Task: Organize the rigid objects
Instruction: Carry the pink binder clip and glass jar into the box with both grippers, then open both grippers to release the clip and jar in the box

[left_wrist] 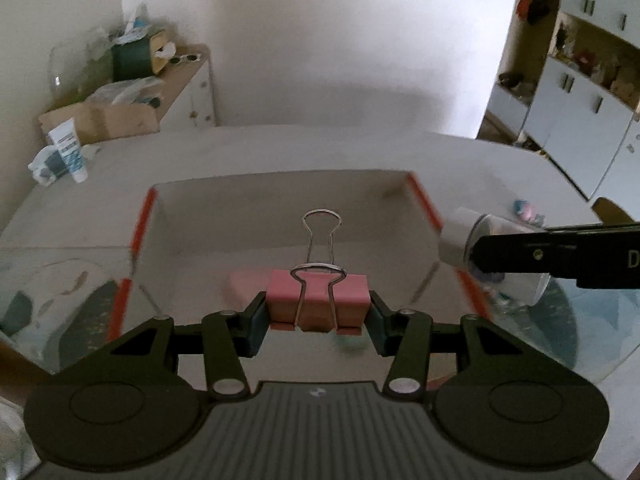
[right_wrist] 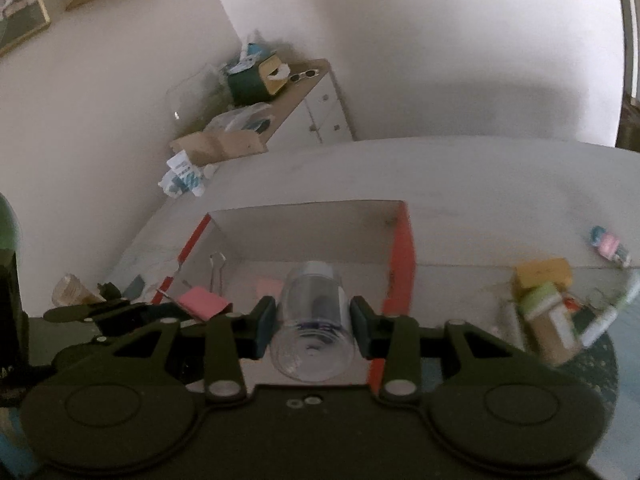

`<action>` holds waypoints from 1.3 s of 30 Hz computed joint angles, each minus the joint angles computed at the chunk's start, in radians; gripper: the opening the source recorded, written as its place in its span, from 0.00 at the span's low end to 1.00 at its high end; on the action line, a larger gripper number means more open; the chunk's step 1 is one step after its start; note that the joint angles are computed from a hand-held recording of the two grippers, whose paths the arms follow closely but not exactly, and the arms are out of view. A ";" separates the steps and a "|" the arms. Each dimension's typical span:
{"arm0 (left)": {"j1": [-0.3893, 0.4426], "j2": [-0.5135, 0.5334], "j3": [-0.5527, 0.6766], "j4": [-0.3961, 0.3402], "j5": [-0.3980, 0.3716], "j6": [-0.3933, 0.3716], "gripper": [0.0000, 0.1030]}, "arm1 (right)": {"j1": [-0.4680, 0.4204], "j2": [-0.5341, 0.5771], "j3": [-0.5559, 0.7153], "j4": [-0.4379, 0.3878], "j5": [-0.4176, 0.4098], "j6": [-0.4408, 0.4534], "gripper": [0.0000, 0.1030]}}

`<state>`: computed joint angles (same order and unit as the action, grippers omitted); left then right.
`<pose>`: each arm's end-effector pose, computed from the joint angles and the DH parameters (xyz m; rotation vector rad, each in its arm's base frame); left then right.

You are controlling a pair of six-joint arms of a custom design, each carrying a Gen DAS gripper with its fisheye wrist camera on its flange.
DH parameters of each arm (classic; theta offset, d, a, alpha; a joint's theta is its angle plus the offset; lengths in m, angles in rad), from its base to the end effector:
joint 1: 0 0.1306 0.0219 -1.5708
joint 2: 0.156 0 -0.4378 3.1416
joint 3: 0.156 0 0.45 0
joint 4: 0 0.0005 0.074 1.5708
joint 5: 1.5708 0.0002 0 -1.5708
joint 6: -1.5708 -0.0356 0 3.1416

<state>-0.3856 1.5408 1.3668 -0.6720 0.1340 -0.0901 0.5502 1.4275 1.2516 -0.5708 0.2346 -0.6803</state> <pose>0.5469 -0.2277 0.4051 0.6320 2.3446 -0.2966 0.4735 0.2801 0.4157 0.2697 2.3038 0.3614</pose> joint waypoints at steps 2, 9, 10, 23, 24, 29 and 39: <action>0.018 0.020 0.019 -0.023 -0.001 -0.012 0.48 | 0.007 0.035 0.030 -0.009 0.006 0.011 0.39; 0.060 0.089 0.076 -0.062 -0.008 -0.039 0.48 | 0.013 0.129 0.108 -0.040 0.016 0.057 0.39; 0.063 0.102 0.087 -0.066 -0.017 -0.045 0.48 | 0.013 0.144 0.119 -0.045 0.019 0.066 0.39; 0.064 0.213 0.183 -0.151 -0.021 -0.092 0.48 | 0.017 0.292 0.232 -0.142 0.044 0.194 0.38; 0.064 0.223 0.193 -0.164 -0.021 -0.094 0.48 | 0.017 0.299 0.237 -0.149 0.046 0.204 0.38; 0.065 0.247 0.214 -0.193 -0.033 -0.095 0.48 | 0.019 0.326 0.258 -0.186 0.047 0.221 0.38; 0.070 0.299 0.279 -0.294 -0.016 -0.100 0.48 | 0.022 0.355 0.304 -0.285 0.017 0.250 0.38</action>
<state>-0.3158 1.8402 1.6456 -0.9659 0.1177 -0.1896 0.5723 1.7823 1.5552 -0.8560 0.2520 -0.4305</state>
